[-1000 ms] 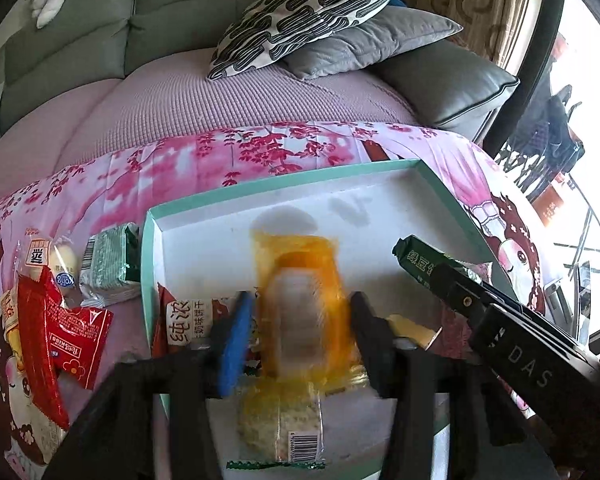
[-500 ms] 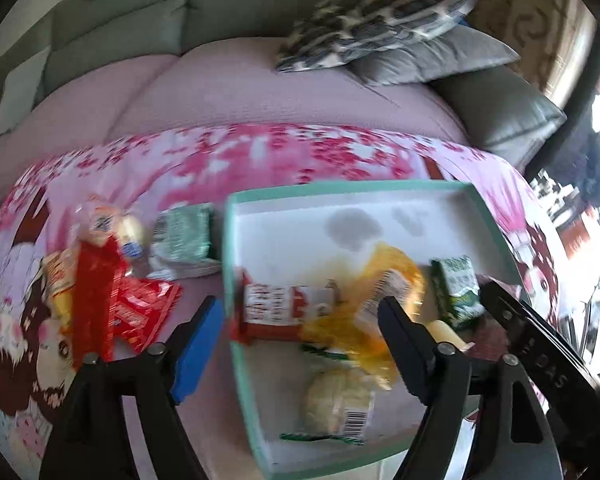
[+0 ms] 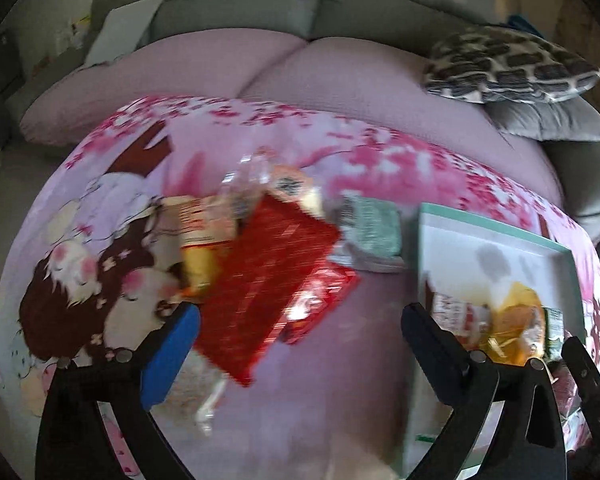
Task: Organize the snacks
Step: 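Move both tools back over the snack pile beside the tray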
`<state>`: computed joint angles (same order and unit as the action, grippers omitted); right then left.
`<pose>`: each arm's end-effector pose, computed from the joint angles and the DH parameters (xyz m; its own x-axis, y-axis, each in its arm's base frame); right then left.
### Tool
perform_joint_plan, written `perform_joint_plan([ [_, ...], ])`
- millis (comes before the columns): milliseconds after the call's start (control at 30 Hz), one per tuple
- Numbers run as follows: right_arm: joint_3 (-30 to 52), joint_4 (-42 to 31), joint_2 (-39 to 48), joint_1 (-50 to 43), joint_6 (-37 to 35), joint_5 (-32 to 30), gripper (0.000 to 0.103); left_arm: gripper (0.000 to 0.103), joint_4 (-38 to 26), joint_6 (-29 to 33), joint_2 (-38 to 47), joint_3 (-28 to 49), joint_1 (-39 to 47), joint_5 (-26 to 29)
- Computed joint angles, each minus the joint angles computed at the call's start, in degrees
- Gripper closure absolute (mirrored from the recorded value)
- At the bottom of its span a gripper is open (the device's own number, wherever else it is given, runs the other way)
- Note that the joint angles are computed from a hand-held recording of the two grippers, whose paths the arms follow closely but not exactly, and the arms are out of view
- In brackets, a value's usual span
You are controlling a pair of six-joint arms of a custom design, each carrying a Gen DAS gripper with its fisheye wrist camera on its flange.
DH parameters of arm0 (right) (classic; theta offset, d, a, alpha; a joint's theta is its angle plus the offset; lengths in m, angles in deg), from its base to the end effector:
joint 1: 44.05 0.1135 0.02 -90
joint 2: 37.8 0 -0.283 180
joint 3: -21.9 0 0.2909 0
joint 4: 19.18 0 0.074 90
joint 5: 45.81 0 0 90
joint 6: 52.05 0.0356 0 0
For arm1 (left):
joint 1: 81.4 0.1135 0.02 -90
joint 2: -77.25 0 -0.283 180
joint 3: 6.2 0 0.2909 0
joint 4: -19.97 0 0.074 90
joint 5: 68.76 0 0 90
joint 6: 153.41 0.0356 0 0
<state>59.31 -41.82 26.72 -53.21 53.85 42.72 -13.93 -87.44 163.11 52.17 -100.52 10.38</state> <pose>0.2252 -0.0354 0.1528 -0.6856 0.3880 -0.6160 0.3437 0.9184 0.1958 0.2949 -0.0951 0.1658 -0.8539 -0.1273 -0.5047 -0.1218 0.9916 -0.0439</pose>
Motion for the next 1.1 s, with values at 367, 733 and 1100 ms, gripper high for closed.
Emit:
perform_joint_plan([
  [367,0.9,0.1,-0.3,15.5,2.8,4.2,0.000,0.000,1.5,3.6,-9.8,-6.3,9.9,0.4],
  [733,2.9,1.2,5.0,29.2,7.1,6.3,0.000,0.000,1.4,7.5,-14.8,-11.3,18.5,4.0],
  [1100,4.5,2.5,11.6,35.9,9.1,7.5,0.000,0.000,1.3,9.5,-11.9,-13.3,23.6,8.0],
])
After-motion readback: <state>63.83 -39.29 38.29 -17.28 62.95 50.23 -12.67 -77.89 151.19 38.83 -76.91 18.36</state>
